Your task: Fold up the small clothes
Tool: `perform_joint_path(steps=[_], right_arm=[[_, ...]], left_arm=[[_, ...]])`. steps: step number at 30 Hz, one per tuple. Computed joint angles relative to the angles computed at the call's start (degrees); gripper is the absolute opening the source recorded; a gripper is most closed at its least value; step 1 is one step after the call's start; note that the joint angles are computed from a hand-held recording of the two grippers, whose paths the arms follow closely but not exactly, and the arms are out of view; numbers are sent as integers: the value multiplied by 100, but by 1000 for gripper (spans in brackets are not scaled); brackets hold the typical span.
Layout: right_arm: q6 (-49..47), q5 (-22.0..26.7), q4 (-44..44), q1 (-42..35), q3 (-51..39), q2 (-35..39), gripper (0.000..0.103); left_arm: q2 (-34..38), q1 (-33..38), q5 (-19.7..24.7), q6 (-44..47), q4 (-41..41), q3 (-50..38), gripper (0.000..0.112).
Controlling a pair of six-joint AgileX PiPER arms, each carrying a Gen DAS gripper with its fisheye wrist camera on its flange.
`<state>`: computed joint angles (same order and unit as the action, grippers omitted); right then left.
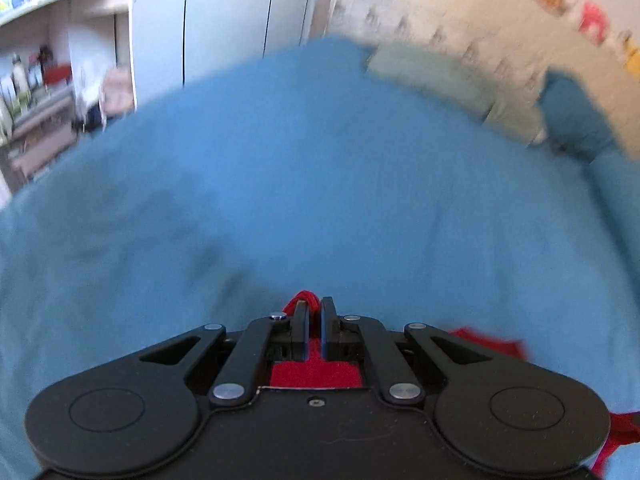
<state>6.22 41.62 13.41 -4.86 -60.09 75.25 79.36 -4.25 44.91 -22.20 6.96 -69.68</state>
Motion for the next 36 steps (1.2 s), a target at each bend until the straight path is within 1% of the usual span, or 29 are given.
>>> perform_joint_path(steps=[2,3,4,5,6,7,8,9,10,11,12,13,14,16,18,21,22,24,25,28,29,31,34,36], right_arm=[[383,-266,-354,166,62,231,21],[487,-366,-420,194,93,248,23],[629,-453,-531,225,116,218,24],[731,-561,-661,246,140,161,28],[888,-653,-839,315,201,71,43],[1029,-695,-1016,347,237,-24,57],[1176,-699,-1173,361,223,-74,74],[1094,-738,-1117,314,255,-179,77],[783,-767,-831,255,337,-363,77],[667,-689,-698,263,316,-475,78],[523,-630,-522,284,385,-633,83],[328,-580,-308,302,470,-742,87],[232,-495,-195,386,565,-836,90],[160,-384,-99,583,747,-865,90],[300,-381,-190,792,856,-743,90],[572,-641,-220,1008,1083,-533,90],[469,-684,-39,972,1086,-403,90],[472,-829,39,1005,1063,-181,90],[583,-923,-78,1081,1051,-113,90],[749,-1114,-357,1143,815,168,90],[849,-1188,-441,1175,718,280,90],[972,-1232,-585,1095,420,527,90],[1451,-1290,-1024,978,89,812,90],[1809,-1365,-1303,910,19,840,90]], left_arm=[[169,-81,-232,-194,297,220,5],[205,-56,-344,-94,254,290,6],[171,3,-416,47,161,370,14],[152,51,-452,136,107,370,27],[125,87,-441,104,178,325,40],[37,117,-438,55,274,319,68],[-48,64,-381,-95,452,279,80],[-201,99,-356,-37,494,288,81],[-400,196,-323,249,361,317,82],[-471,163,-219,367,339,245,86],[-676,194,-126,603,256,314,89],[-882,234,-37,925,99,407,95],[-1070,294,75,1403,-191,515,97],[-1258,435,309,2357,-851,745,97],[-1249,374,464,2681,-1121,946,97],[-982,468,539,3137,-1709,1184,95],[-874,488,487,3248,-1877,1261,94],[-589,495,323,3459,-2188,1346,91],[-467,480,271,3514,-2290,1304,91],[-16,678,60,4151,-3013,1039,91],[157,718,25,4201,-3095,846,91],[476,736,-75,4008,-2973,419,91],[800,695,-189,3352,-2583,-54,91],[919,736,-192,3030,-2361,-308,91]])
